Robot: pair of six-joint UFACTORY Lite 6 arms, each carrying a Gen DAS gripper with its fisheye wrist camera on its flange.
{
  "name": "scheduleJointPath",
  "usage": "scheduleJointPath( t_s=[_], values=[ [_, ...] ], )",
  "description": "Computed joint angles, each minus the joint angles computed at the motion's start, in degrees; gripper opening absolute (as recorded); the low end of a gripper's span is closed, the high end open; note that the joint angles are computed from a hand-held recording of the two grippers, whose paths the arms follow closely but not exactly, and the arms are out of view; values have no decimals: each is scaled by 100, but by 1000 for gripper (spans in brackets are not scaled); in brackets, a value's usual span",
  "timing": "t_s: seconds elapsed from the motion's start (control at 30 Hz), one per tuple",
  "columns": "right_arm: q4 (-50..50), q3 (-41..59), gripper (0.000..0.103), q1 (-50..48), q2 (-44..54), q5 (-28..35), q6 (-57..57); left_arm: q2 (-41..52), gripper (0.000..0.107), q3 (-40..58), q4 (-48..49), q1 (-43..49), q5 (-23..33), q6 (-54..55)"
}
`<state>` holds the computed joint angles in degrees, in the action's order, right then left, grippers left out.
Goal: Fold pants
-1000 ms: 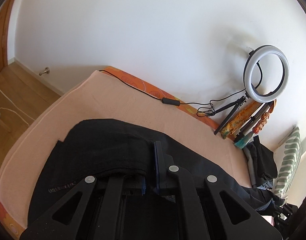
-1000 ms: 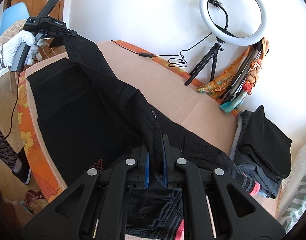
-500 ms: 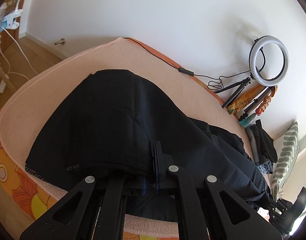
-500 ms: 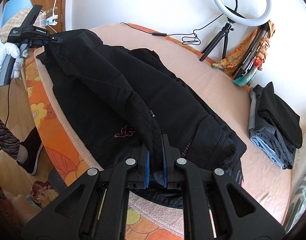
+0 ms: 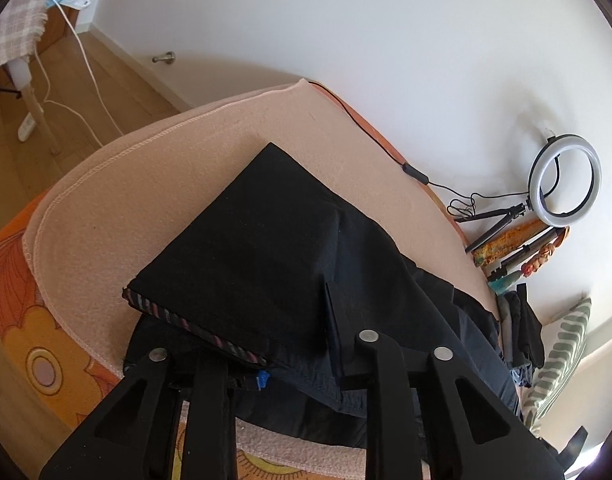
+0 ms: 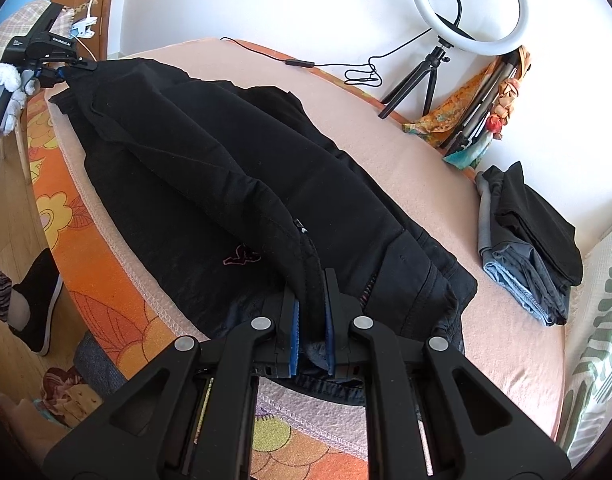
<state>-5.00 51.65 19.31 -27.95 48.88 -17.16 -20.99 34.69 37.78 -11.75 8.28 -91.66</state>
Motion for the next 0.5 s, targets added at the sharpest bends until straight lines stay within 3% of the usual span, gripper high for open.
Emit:
scheduleJointPath(
  t_s=[0.17,0.33,0.5],
  values=[
    [-9,55,10,-88,35,-24,53,-123,15,-208,616,-278,186,-480],
    [15,26,10,-125,63,-16,-3,-272,15,-388,-90,-164,307,383],
    [-93,-105,10,58,-51,23,68,-537,15,-398,-373,-46,849,594]
  ],
)
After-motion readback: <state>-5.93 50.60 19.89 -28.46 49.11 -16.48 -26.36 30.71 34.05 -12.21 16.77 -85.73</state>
